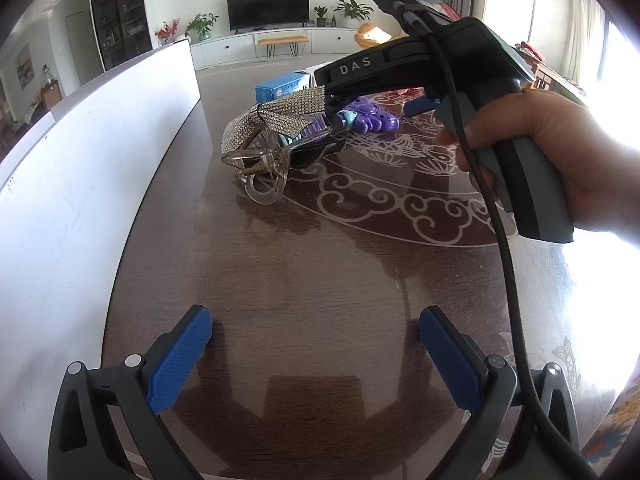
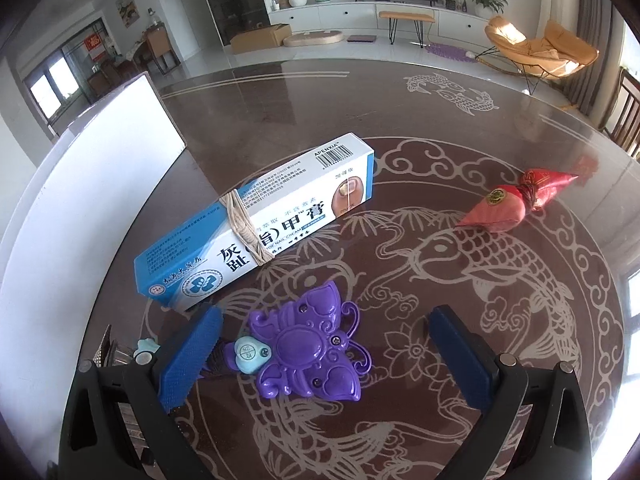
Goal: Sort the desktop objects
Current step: 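Grasp the purple toy wand with the right tool and lift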
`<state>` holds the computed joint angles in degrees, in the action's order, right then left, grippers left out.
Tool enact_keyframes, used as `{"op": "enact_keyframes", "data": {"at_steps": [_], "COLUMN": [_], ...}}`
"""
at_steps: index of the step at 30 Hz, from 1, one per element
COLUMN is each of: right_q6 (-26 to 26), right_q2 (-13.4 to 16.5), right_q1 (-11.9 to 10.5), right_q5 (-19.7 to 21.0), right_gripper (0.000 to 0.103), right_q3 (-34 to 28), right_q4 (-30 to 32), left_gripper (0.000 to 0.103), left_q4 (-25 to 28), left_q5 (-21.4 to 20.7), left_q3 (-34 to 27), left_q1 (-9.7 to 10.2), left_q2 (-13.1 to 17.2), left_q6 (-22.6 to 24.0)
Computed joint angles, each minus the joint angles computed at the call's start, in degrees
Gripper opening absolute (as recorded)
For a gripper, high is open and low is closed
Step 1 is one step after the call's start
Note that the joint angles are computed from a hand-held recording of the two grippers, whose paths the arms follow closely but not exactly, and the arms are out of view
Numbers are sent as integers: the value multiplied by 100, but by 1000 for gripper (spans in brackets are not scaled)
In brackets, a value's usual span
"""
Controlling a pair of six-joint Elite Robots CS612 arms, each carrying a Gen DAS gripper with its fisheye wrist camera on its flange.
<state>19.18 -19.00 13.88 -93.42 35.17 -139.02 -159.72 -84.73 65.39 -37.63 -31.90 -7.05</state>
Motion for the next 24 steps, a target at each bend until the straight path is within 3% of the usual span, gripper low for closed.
{"op": "enact_keyframes", "data": {"at_steps": [3, 6, 9, 12, 17, 19, 21, 24], "right_q6": [-448, -535, -531, -469, -1793, -2434, -3115, -3388], "right_q2": [-452, -878, -1190, -1387, -1336, -1238, -1130, -1104], "right_q1": [-51, -134, -220, -290, -251, -183, -86, -99], "right_q5": [50, 191, 515, 808, 1447, 1588, 1371, 1464], "right_gripper": [103, 103, 103, 103, 103, 103, 103, 103], "right_q3": [1011, 1844, 2361, 2744, 2614, 2392, 2164, 2113], "right_q4": [-702, -1003, -1010, -1620, -1792, -1549, -1073, -539], "left_gripper": [103, 103, 103, 103, 103, 103, 103, 103], "left_q4": [-1, 0, -1, -3, -12, -22, -21, -38], "left_q5": [0, 0, 0, 12, 13, 13, 18, 20], "left_q3": [0, -2, 0, 2, 16, 31, 22, 48], "left_q1": [0, 0, 0, -2, -1, -1, -3, -8], "left_q2": [0, 2, 1, 1, -6, -13, -10, -20], "left_q6": [0, -1, 0, 2, 1, 0, -2, -6]}}
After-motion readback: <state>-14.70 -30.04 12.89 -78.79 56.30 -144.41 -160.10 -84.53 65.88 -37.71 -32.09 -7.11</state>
